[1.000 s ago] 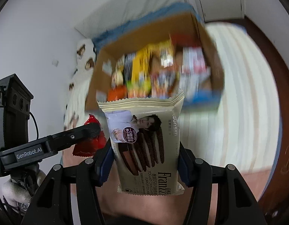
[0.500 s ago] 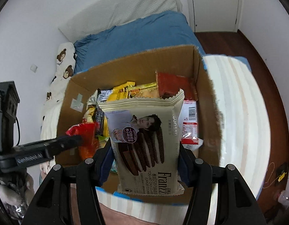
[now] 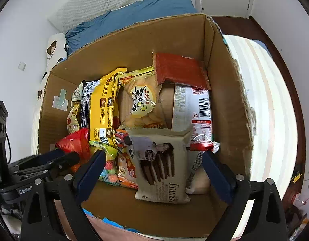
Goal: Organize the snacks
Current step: 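Lower both packets into the cardboard box and open both tools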
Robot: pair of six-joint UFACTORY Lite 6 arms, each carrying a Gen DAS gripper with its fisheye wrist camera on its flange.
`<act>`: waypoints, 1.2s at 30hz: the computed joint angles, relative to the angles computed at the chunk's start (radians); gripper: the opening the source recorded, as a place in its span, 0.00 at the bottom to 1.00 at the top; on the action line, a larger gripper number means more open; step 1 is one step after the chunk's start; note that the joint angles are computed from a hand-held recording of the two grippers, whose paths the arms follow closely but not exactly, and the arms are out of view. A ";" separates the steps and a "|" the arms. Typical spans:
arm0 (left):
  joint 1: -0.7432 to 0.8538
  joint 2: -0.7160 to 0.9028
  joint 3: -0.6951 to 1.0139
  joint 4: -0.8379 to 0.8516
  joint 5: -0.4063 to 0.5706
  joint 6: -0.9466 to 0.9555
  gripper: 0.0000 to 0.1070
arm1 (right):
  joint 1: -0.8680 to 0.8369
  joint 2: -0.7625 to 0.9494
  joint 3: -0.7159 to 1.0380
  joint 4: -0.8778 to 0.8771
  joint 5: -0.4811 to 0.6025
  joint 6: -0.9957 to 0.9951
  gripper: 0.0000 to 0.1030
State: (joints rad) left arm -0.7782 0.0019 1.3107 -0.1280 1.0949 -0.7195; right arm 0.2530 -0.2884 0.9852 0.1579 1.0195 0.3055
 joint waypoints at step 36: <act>-0.438 -0.098 0.204 0.473 0.290 -0.512 0.92 | 0.298 -0.381 0.056 -0.334 0.296 0.357 0.98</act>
State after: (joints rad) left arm -1.2163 -0.0963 1.5145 0.3445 1.3852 -1.2320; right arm 0.5510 -0.6690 1.0409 -0.1766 1.3152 0.6625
